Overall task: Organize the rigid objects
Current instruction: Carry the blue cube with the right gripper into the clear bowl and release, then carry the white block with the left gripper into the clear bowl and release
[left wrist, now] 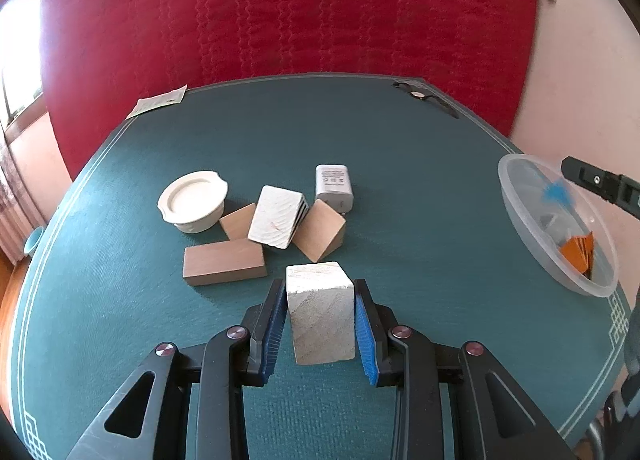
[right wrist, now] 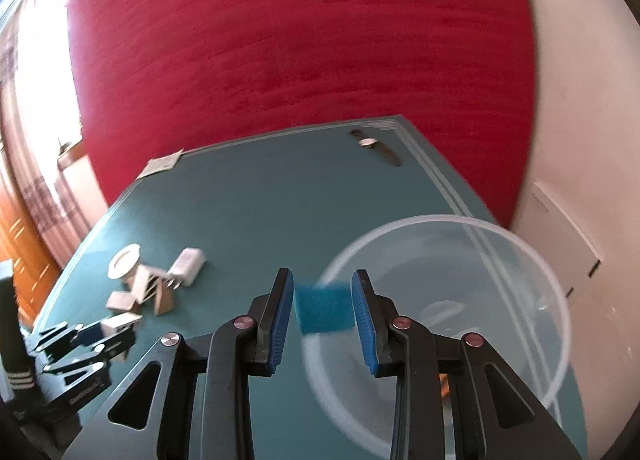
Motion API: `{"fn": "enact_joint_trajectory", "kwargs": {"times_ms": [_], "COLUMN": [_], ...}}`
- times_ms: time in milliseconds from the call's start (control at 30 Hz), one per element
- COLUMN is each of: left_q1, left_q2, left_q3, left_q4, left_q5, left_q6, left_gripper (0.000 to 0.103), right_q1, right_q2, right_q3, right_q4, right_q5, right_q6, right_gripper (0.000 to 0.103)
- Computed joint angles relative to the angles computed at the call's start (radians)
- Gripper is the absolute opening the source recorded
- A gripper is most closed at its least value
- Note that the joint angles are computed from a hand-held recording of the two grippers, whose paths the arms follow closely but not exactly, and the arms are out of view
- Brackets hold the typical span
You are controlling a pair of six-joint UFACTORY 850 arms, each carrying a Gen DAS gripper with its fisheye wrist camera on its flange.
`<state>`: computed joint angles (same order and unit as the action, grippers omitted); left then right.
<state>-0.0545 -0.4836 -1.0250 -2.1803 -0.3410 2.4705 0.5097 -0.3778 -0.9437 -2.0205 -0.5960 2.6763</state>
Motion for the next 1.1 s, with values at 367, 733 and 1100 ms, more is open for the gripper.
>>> {"fn": "enact_joint_trajectory", "kwargs": {"times_ms": [367, 733, 1100], "left_q1": [-0.006, -0.018, 0.002], "left_q2": [0.024, 0.049, -0.007], "left_q3": [0.019, 0.04, 0.01], "left_q4": [-0.005, -0.024, 0.023], "left_q5": [-0.022, -0.053, 0.001], "left_q6": [0.018, 0.056, 0.01], "left_gripper": [0.034, 0.034, 0.059], "right_q1": [-0.068, -0.092, -0.085], "right_q2": [0.045, 0.065, 0.066], "right_q3": [0.047, 0.068, 0.076], "right_q4": [0.072, 0.083, 0.054], "right_q5": [-0.035, -0.026, -0.041], "right_q6": [0.007, 0.071, 0.109], "right_gripper": [0.032, 0.033, 0.045]}}
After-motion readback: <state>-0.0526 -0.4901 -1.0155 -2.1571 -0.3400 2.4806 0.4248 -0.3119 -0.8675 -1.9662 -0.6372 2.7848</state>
